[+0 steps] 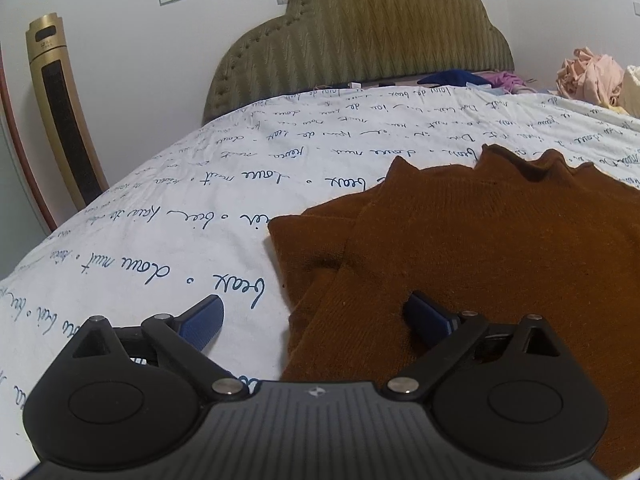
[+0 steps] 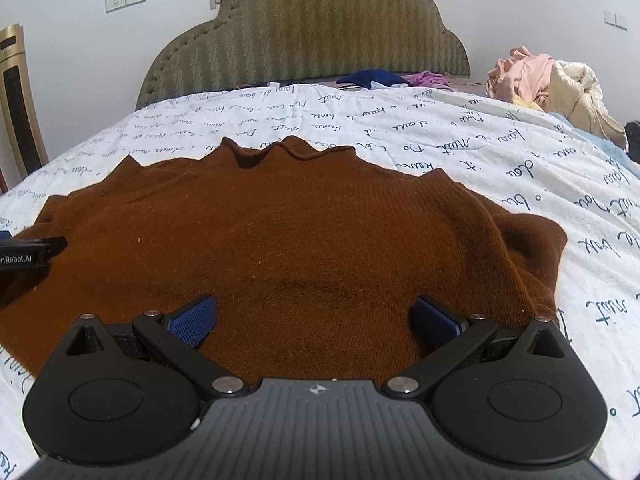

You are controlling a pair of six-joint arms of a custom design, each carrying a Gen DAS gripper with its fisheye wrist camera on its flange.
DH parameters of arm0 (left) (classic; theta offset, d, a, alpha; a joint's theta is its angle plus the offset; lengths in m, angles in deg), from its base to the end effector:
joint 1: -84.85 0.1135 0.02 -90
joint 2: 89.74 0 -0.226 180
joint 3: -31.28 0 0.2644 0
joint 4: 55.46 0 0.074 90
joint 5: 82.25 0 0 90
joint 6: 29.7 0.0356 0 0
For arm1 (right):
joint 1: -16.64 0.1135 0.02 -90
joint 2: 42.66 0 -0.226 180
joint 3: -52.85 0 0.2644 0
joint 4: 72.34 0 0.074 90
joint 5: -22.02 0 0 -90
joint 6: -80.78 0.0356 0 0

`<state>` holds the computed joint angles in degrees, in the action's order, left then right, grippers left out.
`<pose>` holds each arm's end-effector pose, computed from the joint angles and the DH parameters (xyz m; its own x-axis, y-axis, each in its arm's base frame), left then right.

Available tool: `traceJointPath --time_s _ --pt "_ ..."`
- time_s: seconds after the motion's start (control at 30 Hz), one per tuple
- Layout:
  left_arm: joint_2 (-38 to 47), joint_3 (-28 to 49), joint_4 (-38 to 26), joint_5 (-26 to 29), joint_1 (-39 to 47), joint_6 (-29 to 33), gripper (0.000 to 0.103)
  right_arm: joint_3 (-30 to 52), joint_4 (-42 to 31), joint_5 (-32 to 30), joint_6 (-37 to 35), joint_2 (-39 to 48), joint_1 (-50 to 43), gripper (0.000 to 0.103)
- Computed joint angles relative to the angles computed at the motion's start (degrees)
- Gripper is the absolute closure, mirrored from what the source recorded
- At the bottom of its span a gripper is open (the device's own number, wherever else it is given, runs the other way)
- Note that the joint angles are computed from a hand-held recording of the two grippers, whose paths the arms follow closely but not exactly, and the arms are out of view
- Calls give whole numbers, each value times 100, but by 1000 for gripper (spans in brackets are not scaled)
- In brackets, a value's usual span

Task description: Fold small clothes

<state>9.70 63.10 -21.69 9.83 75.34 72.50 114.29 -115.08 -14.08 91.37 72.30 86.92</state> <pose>0.2451 -0.0424 0.0309 -0.4958 0.2972 -0.8160 0.3065 0.9390 0.1557 0.1156 0.2371 0.0114 -0.5128 0.2859 -0.8095 0.4371 0.8985 0.0404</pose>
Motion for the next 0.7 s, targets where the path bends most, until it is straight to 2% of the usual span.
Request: traceJointPath --time_s 0.3,0.7 --pt "77 254 -453 688 443 -315 1 108 -56 -27 -13 94 -22 0" --pt "83 319 -597 876 546 -394 1 38 -5 -25 -21 52 -9 0"
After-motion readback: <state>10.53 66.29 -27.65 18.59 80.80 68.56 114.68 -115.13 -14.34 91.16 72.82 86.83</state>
